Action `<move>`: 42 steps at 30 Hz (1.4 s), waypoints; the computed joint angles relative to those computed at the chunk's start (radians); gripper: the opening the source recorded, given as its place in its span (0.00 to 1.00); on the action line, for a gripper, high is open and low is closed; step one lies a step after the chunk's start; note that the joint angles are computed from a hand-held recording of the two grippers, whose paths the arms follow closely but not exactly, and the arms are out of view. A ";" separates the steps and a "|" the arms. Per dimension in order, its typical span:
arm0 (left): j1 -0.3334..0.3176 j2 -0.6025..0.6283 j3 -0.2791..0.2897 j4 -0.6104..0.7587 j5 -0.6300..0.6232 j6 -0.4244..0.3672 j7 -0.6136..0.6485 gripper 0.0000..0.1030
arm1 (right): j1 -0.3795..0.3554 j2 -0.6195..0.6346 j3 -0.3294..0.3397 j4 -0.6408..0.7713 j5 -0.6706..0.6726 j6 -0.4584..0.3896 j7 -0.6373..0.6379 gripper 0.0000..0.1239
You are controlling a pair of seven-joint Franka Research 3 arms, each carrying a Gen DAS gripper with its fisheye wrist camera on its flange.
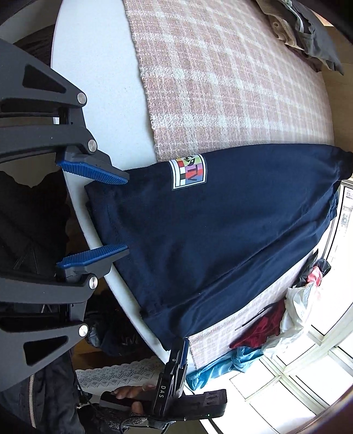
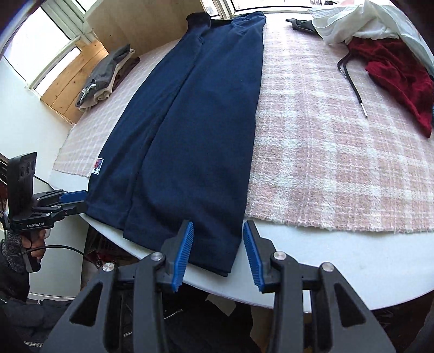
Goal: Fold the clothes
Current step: 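Grasp the navy shirt hem with the left gripper, then fold the hem up toward the collar with the left gripper and release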
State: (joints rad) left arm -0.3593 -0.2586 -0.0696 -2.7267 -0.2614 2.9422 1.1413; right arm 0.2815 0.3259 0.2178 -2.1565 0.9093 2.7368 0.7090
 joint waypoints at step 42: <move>0.005 0.208 0.363 0.517 -0.722 -0.434 1.033 0.07 | 0.028 0.336 -0.049 0.684 -0.030 -0.290 0.403 0.07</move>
